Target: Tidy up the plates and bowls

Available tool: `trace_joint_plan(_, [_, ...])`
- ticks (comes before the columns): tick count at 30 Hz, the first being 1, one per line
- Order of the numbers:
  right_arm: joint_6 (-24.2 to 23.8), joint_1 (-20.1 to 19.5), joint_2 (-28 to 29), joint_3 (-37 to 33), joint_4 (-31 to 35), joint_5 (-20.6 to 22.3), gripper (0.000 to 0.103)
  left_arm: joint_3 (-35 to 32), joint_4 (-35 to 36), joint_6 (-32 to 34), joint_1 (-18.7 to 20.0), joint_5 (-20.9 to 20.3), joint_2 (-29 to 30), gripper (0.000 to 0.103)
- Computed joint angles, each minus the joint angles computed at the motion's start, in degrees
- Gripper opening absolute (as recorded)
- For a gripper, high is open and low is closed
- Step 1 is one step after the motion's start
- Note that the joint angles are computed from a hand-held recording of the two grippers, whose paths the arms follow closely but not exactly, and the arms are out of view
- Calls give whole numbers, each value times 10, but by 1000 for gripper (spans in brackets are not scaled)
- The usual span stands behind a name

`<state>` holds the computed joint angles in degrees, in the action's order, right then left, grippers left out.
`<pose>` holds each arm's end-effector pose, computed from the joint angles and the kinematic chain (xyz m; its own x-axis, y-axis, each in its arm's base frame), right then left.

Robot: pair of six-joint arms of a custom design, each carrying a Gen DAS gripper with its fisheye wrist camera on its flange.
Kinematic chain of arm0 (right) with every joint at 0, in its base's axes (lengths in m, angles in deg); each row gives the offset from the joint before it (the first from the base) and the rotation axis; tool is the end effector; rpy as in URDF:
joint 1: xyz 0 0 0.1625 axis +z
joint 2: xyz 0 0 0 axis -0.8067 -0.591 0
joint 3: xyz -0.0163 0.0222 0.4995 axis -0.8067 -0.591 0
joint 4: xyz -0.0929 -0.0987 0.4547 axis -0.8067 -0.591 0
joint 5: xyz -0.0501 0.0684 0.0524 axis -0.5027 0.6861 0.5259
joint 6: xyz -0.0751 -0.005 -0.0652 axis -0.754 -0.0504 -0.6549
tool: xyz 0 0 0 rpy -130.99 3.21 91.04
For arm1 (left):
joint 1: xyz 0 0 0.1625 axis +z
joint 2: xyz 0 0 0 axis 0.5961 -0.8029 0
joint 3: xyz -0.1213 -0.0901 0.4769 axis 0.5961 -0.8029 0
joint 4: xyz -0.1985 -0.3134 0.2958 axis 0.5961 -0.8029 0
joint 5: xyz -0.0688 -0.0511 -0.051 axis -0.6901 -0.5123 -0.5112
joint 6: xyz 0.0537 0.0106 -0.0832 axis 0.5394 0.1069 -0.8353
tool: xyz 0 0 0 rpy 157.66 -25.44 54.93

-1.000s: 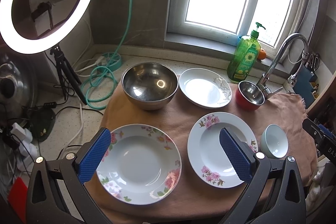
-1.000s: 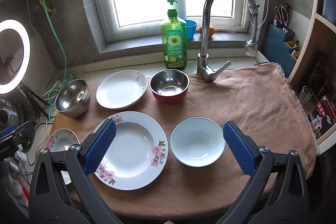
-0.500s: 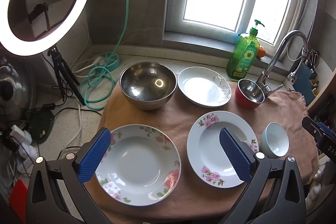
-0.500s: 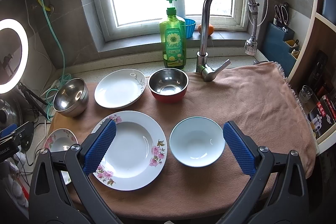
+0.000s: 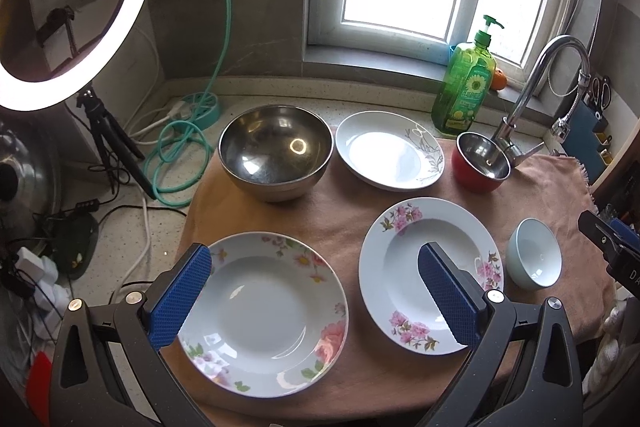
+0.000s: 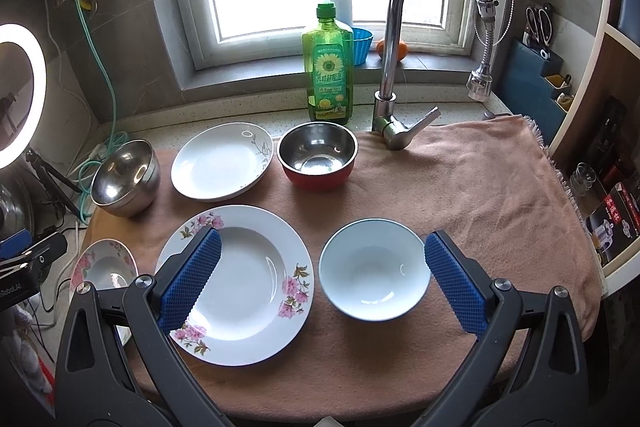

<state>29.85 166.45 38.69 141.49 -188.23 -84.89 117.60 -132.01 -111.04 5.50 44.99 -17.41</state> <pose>0.2422 -0.4174 0.0903 -0.7468 -0.0004 0.6651 -0.4588 0.7243 -0.5147 -0.1001 -0.3847 0.2197 -0.7414 -0.1172 -0.6607 0.3619 0.7593 -0.5408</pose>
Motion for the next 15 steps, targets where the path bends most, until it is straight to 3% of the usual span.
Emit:
trace_joint_plan(6, [4, -9, 1, -5, 20, 0, 103, -6, -10, 21, 5, 7, 17, 102])
trace_joint_plan(15, [23, -20, 2, -9, 69, 6, 103, -21, -64, 81, 39, -22, 52, 102])
